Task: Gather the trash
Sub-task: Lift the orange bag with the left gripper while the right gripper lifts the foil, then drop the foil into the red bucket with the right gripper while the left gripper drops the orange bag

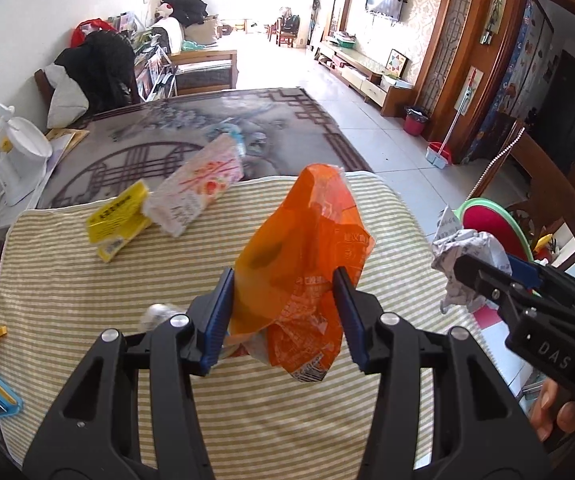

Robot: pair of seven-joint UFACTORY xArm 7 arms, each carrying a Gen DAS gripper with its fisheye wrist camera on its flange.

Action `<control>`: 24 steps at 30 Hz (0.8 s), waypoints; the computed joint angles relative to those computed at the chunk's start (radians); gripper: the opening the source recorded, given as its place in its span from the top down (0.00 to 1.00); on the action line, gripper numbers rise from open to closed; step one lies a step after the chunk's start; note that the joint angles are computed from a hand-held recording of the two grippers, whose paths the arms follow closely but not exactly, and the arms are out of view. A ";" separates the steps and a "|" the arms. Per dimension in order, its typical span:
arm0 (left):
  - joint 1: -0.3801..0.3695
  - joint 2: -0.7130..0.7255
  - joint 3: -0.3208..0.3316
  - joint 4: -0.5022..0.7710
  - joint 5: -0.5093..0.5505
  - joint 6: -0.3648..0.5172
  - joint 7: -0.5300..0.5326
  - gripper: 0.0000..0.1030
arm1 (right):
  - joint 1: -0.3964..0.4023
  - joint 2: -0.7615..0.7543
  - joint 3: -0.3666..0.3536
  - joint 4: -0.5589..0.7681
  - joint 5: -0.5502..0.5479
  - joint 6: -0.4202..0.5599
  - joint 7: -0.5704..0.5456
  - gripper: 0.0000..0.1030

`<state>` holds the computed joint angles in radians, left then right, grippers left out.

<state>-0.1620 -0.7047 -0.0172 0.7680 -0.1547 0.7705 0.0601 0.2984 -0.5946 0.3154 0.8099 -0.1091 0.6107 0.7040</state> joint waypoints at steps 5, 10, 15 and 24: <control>-0.001 0.022 -0.067 0.017 0.020 -0.009 -0.082 0.54 | 0.015 -0.064 -0.075 -0.055 0.032 -0.001 -0.082 0.54; -0.033 0.046 -0.110 0.034 0.041 -0.024 -0.147 0.54 | -0.013 -0.140 -0.127 -0.114 0.068 0.009 -0.144 0.53; -0.059 0.079 -0.144 0.059 0.073 -0.028 -0.196 0.54 | -0.070 -0.217 -0.180 -0.171 0.099 0.019 -0.178 0.52; -0.098 0.150 -0.183 0.106 0.123 -0.031 -0.264 0.53 | -0.211 -0.254 -0.233 -0.206 0.092 0.017 -0.235 0.40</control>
<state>-0.2600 -0.5547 -0.2005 0.8739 -0.0321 0.7392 -0.2035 0.0874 -0.8484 0.0826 0.6040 -0.0173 0.6275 0.4686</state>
